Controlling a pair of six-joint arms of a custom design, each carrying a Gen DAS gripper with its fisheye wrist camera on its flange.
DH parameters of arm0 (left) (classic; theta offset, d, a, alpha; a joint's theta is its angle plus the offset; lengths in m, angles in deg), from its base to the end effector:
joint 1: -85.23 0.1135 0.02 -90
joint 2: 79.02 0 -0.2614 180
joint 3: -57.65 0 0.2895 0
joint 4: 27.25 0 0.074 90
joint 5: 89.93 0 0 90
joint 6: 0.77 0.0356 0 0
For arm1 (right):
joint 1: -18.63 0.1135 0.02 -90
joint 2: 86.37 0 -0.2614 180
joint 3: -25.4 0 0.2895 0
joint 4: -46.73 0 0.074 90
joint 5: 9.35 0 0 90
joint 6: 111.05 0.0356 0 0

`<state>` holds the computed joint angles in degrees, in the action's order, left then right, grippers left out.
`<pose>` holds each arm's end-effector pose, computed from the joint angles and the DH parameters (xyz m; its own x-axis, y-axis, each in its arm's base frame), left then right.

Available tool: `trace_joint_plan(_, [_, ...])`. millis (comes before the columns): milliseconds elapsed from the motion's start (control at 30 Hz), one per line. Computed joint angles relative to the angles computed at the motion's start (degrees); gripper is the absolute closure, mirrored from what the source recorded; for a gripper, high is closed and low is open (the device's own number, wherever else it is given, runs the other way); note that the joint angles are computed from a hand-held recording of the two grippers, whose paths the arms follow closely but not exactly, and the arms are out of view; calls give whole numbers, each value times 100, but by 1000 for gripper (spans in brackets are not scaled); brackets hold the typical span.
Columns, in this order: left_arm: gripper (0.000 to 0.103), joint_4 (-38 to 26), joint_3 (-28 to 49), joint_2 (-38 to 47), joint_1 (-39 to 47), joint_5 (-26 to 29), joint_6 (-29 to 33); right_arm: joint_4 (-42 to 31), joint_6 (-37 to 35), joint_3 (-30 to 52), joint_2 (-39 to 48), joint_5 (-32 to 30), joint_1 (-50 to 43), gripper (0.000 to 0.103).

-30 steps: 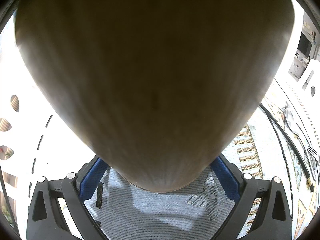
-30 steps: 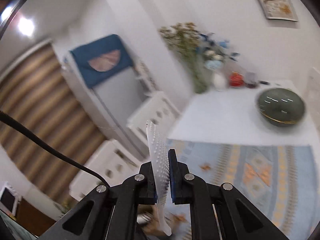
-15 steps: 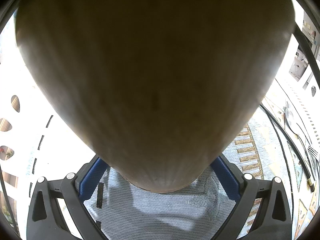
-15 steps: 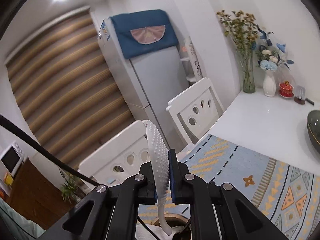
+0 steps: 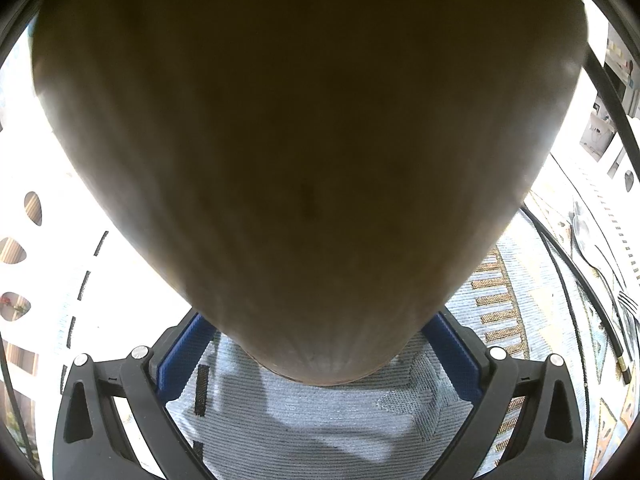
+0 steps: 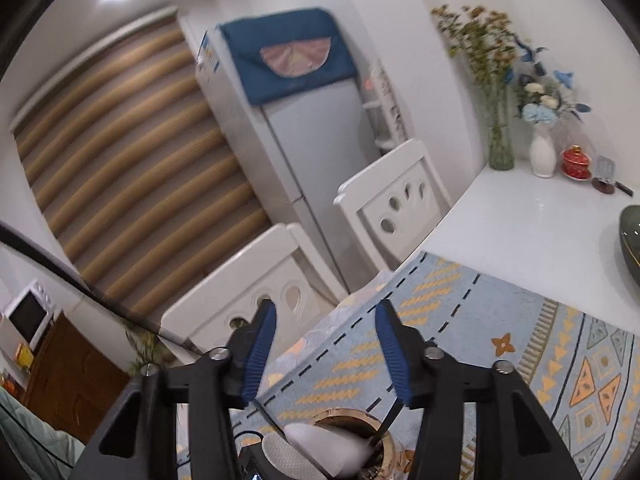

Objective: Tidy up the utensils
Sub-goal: 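Carry the white spoon with the right tool over the wooden cup and release, then move the open right tool back to the chopstick and metal spoons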

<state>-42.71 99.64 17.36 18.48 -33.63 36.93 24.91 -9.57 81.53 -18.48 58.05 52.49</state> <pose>0.1181 -0.2249 0.0406 -0.7717 0.1287 -0.6228 0.1281 0.9907 0.0460 0.2366 0.1752 0.2376 -0.6054 -0.1849 -0.7741 -0.6732 0.6378 0.3741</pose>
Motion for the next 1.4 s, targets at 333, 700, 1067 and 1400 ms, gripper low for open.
trace_joint_plan(333, [1,164,-6,148,25,6,29,-1113,226,-354,-1841,-561,-992,51])
trace_joint_plan(700, [1,148,-5,134,22,5,26,-2629,156,-195,-3869,-1632,-3129,26])
trace_joint_plan(1067, [1,132,10,140,16,0,17,-4851,-1386,16,-4313,-2761,-5826,25])
trace_joint_plan(1400, [1,127,12,142,13,-3,12,-5016,-888,-1229,-4405,-1013,-4703,25])
